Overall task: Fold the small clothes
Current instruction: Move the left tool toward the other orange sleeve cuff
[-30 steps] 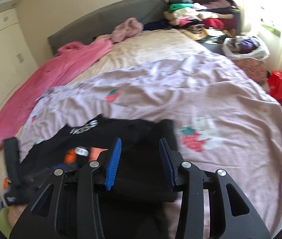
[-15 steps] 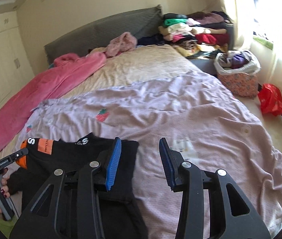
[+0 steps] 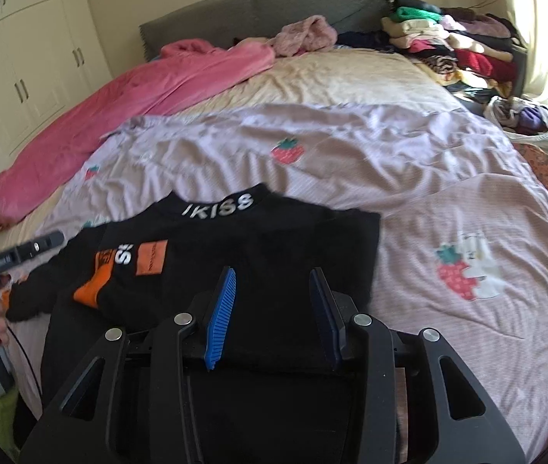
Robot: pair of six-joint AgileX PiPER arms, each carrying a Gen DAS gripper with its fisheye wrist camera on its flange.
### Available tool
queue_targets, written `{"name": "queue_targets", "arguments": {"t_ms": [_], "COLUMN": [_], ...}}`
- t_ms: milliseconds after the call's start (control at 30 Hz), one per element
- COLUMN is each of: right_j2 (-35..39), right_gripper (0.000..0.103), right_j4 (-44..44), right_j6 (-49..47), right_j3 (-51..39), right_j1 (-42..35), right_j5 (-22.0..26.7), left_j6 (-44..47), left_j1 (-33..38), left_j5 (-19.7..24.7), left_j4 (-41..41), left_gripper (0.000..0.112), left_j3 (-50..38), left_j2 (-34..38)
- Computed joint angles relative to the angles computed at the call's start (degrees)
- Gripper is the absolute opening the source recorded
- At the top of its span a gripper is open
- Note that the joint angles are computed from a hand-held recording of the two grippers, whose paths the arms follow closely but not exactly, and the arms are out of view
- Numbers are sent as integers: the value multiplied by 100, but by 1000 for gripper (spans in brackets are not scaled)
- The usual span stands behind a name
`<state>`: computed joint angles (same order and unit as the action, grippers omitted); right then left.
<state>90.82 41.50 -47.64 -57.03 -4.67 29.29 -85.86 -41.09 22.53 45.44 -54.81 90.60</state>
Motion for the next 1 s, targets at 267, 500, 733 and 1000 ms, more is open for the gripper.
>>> {"name": "queue_targets", "arguments": {"t_ms": [267, 500, 733, 1000], "right_j2": [421, 970, 867, 80], "right_gripper": [45, 50, 52, 64], "right_j4": [-171, -980, -167, -147], "right_j6": [100, 943, 79, -14], "right_j3": [18, -26, 311, 719], "right_j1": [306, 504, 402, 509], "right_j5": [-28, -212, -456, -484], "left_j6": [1539, 1371, 842, 369], "left_j1": [-233, -255, -387, -670], "left_j5": [250, 112, 159, 462], "left_j4": [-1287, -1178, -706, -309], "left_gripper": [31, 33, 42, 55], "left_j3": [-727, -630, -363, -58], "left_j2": [972, 1545, 1197, 673]}}
